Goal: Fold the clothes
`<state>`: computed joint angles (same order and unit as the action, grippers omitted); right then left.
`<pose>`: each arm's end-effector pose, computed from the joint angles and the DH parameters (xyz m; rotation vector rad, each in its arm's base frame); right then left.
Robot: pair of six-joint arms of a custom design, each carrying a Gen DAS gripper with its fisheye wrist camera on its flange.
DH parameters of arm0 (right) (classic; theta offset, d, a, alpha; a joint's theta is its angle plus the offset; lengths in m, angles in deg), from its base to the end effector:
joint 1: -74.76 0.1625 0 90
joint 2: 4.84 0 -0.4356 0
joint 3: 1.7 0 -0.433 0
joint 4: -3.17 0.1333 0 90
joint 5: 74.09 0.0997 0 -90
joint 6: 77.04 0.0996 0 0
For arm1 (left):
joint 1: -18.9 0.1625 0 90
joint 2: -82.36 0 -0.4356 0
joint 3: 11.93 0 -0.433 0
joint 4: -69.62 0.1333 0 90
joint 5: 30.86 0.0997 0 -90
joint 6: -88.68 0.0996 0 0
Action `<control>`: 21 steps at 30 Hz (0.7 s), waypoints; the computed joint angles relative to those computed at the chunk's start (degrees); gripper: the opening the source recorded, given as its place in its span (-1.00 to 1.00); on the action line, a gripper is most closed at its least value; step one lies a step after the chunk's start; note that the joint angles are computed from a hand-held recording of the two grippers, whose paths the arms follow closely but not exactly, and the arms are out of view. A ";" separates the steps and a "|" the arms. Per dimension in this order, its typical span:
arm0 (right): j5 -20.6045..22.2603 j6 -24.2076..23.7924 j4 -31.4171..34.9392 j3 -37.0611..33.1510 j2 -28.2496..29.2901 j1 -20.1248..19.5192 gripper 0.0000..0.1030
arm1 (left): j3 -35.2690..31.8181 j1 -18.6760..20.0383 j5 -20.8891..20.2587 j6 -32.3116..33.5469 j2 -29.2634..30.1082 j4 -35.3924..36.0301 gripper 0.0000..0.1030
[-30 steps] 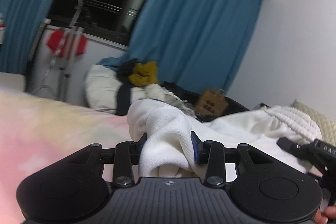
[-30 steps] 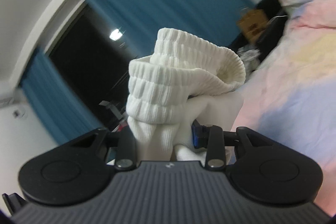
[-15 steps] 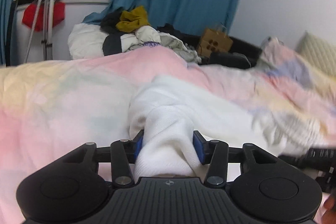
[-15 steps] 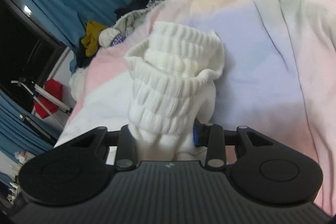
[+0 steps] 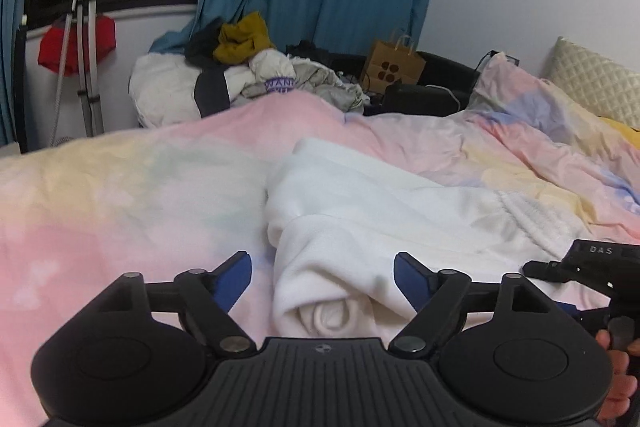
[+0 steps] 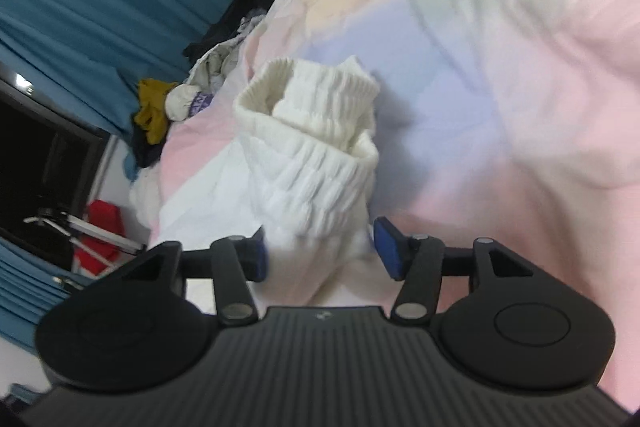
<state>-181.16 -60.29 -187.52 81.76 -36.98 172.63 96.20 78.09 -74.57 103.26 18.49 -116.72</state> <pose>0.2094 -0.7551 0.0699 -0.4016 -2.7241 1.3215 -0.1400 -0.6355 0.2877 0.4251 2.2081 -1.1975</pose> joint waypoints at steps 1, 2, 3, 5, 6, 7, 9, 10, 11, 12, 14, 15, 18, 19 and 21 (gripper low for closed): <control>-1.47 -1.23 -0.87 1.12 -0.75 0.71 0.10 | 1.59 -1.10 0.83 0.12 -1.60 0.09 0.64; -2.94 -2.48 -1.74 2.21 -1.49 1.44 0.10 | 3.13 -2.23 1.69 0.20 -3.22 0.27 0.68; -3.79 -4.67 -3.63 3.86 -2.38 2.15 0.10 | 4.62 -3.36 2.37 0.16 -4.76 0.33 0.70; -5.40 -9.12 -7.32 6.99 -4.10 3.60 0.10 | 7.49 -5.63 3.34 -0.23 -7.78 0.31 0.80; -6.16 -11.38 -9.13 8.47 -4.93 4.35 0.10 | 8.86 -6.81 3.85 -0.49 -9.31 0.42 0.81; -6.36 -13.56 -10.28 9.65 -5.72 5.03 0.10 | 10.19 -8.04 4.40 -0.78 -10.86 0.62 0.86; -7.36 -18.02 -13.01 12.41 -7.40 6.77 0.10 | 12.60 -10.35 4.88 -3.01 -14.40 2.53 0.92; -7.84 -20.66 -14.61 13.52 -7.97 7.69 0.10 | 13.67 -11.57 5.38 -4.38 -16.17 3.86 0.93; -8.28 -23.31 -16.15 14.58 -8.54 8.62 0.10 | 14.66 -12.85 6.19 -5.79 -17.87 5.38 0.93; -8.56 -25.04 -17.07 15.79 -9.23 9.30 0.10 | 15.71 -14.19 7.04 -6.95 -19.50 6.59 0.94; -9.12 -28.47 -18.78 18.11 -10.59 10.72 0.10 | 17.90 -17.01 8.83 -8.83 -22.64 8.52 0.97; -9.40 -30.18 -19.57 19.22 -11.27 11.45 0.10 | 19.01 -18.47 9.78 -9.77 -24.25 9.51 0.98; -9.45 -33.09 -20.67 21.99 -13.00 12.96 0.10 | 22.09 -22.89 12.80 -12.08 -28.73 12.56 0.99; -9.34 -33.69 -20.82 22.81 -13.52 13.36 0.10 | 22.82 -24.05 13.78 -12.69 -29.81 13.62 0.99; -9.48 -35.13 -22.00 23.98 -13.99 14.08 0.12 | 24.24 -26.45 15.76 -14.20 -32.06 16.22 0.99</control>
<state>-190.65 -95.42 -209.52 105.73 -50.96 186.71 120.44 51.63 -58.81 89.06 -13.56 -100.50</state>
